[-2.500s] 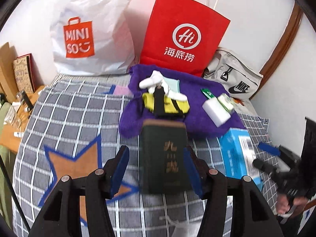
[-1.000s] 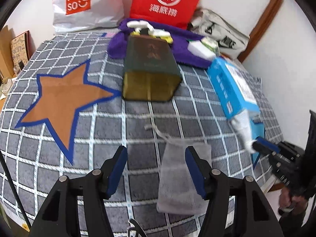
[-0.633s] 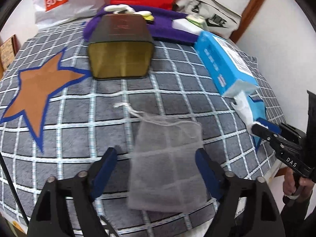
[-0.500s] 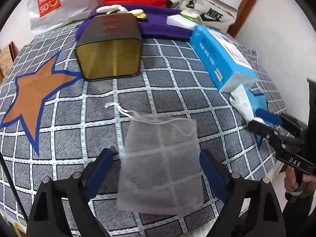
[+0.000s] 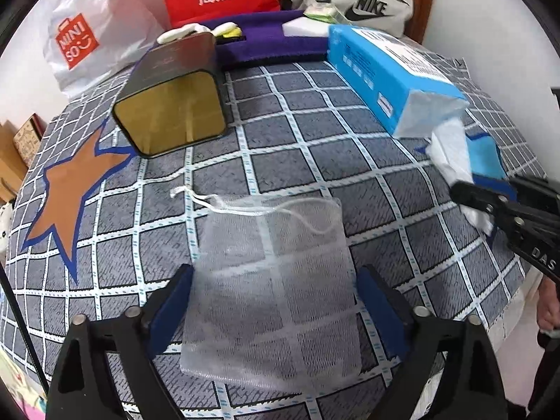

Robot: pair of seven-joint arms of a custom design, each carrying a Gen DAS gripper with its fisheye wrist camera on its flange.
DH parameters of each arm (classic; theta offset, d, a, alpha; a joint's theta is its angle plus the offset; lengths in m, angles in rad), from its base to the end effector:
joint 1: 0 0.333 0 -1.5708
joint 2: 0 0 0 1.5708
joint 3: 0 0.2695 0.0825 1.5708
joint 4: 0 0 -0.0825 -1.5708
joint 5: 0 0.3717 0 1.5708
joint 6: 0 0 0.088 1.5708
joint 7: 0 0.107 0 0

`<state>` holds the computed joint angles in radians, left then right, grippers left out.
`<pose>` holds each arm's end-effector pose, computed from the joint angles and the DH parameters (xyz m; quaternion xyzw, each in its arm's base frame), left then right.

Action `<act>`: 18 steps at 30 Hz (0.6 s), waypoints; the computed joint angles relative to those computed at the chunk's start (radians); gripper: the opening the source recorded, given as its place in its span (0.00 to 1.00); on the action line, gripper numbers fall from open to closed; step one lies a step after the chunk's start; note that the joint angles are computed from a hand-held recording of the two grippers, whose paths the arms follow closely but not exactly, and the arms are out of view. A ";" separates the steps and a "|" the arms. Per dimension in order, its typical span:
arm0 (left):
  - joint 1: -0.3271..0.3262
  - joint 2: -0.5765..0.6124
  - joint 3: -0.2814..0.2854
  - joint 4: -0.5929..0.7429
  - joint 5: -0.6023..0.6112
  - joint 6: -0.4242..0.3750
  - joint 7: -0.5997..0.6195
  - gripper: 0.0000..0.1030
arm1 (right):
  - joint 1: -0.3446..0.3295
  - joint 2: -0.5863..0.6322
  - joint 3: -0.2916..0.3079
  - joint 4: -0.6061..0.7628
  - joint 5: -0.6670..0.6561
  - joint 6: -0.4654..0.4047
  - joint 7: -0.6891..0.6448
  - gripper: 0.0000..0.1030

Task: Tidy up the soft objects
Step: 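Carry the mesh bag and white tissue onto the purple towel and open both grippers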

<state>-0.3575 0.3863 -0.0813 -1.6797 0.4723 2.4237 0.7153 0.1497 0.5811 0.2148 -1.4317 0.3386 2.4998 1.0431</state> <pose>0.6044 -0.2756 0.3792 -0.7277 0.6413 -0.1503 0.1913 0.6793 0.2244 0.3819 -0.8447 0.4426 -0.0642 0.2941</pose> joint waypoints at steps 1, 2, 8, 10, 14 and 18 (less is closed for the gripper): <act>-0.004 -0.004 0.006 -0.004 0.009 0.000 -0.016 0.78 | 0.002 -0.008 -0.004 -0.012 -0.005 0.007 0.004 0.15; -0.005 -0.002 0.008 0.002 0.014 -0.001 -0.028 0.67 | 0.004 -0.014 -0.006 -0.022 -0.009 0.012 0.007 0.15; 0.021 -0.012 -0.010 0.008 -0.040 -0.016 0.001 0.09 | -0.007 -0.071 -0.005 -0.088 0.000 0.021 0.006 0.13; 0.033 -0.033 -0.017 -0.021 -0.071 0.019 0.001 0.08 | -0.014 -0.093 -0.001 -0.110 0.019 0.022 -0.003 0.13; 0.045 -0.081 -0.021 -0.080 -0.108 0.088 -0.018 0.08 | -0.019 -0.134 -0.001 -0.141 0.055 0.019 -0.015 0.13; 0.054 -0.135 -0.021 -0.132 -0.101 0.135 -0.051 0.08 | -0.020 -0.167 -0.002 -0.158 0.092 0.014 -0.026 0.13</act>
